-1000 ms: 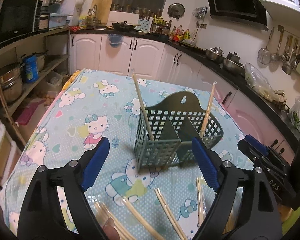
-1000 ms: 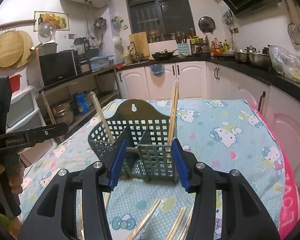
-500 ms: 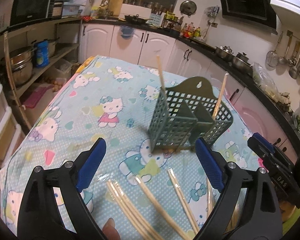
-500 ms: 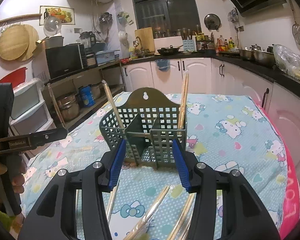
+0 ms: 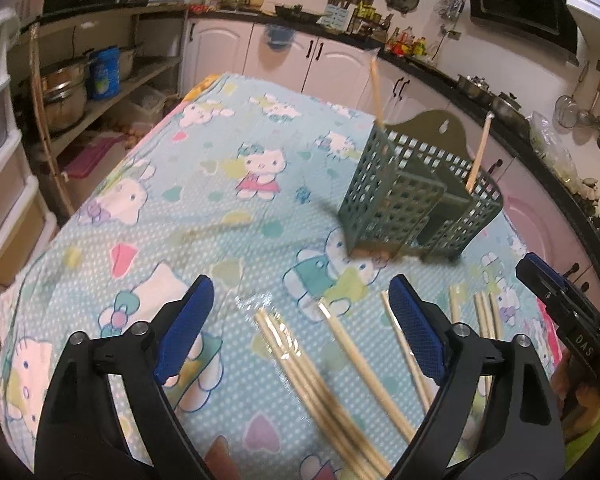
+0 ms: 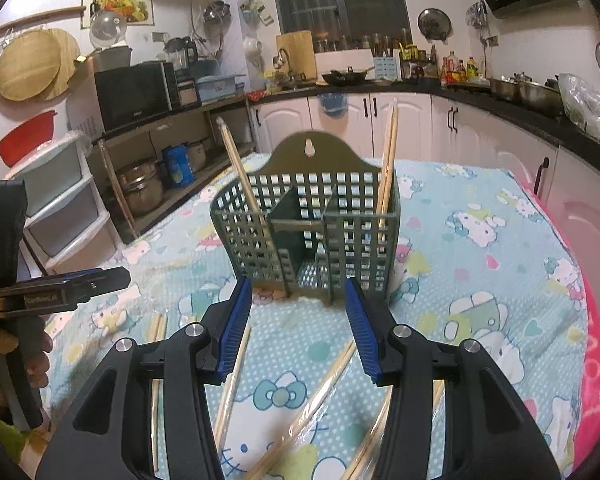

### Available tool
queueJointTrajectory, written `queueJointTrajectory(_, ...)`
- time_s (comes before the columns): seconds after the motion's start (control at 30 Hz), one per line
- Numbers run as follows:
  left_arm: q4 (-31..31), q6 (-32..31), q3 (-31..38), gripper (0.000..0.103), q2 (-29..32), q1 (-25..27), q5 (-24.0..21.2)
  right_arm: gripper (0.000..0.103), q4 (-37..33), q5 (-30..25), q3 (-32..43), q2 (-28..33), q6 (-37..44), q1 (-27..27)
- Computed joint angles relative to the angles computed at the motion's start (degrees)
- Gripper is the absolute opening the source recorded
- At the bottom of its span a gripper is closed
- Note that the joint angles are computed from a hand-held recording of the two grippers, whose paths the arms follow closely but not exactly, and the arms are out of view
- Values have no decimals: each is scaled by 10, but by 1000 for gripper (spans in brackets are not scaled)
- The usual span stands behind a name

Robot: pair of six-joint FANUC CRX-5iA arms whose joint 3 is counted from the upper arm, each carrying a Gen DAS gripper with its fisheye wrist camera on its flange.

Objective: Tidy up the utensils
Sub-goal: 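Withdraw both open tools from the caddy back toward the chopsticks, then close the left tool on a chopstick while the right tool grasps another chopstick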

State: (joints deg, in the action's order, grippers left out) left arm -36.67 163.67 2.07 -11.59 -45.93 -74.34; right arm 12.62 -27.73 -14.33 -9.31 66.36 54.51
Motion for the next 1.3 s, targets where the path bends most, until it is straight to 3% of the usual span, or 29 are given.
queueJointTrajectory(0.13, 31, -5, -25, 57, -7, 16, 13, 46, -1, -11, -3, 4, -4, 2)
queueJointTrajectory(0.33, 71, -2, -64, 41, -21, 36, 35, 46, 0, -24, -5, 11, -5, 4)
queueJointTrajectory(0.53, 130, -5, -113, 27, -41, 77, 85, 46, -1, -34, -6, 18, -3, 5)
queueJointTrajectory(0.77, 152, -13, -134, 20, -49, 113, 118, 46, -3, -41, -1, 28, -2, -1)
queueJointTrajectory(1.07, 221, -37, -204, 13, -92, 190, 222, 46, -19, -57, 16, 45, 11, -14)
queueJointTrajectory(1.13, 238, -48, -215, 7, -99, 203, 238, 46, -39, -73, 29, 53, 26, -18)
queueJointTrajectory(1.3, 256, -68, -224, 5, -107, 217, 253, 46, -61, -125, 61, 78, 45, -21)
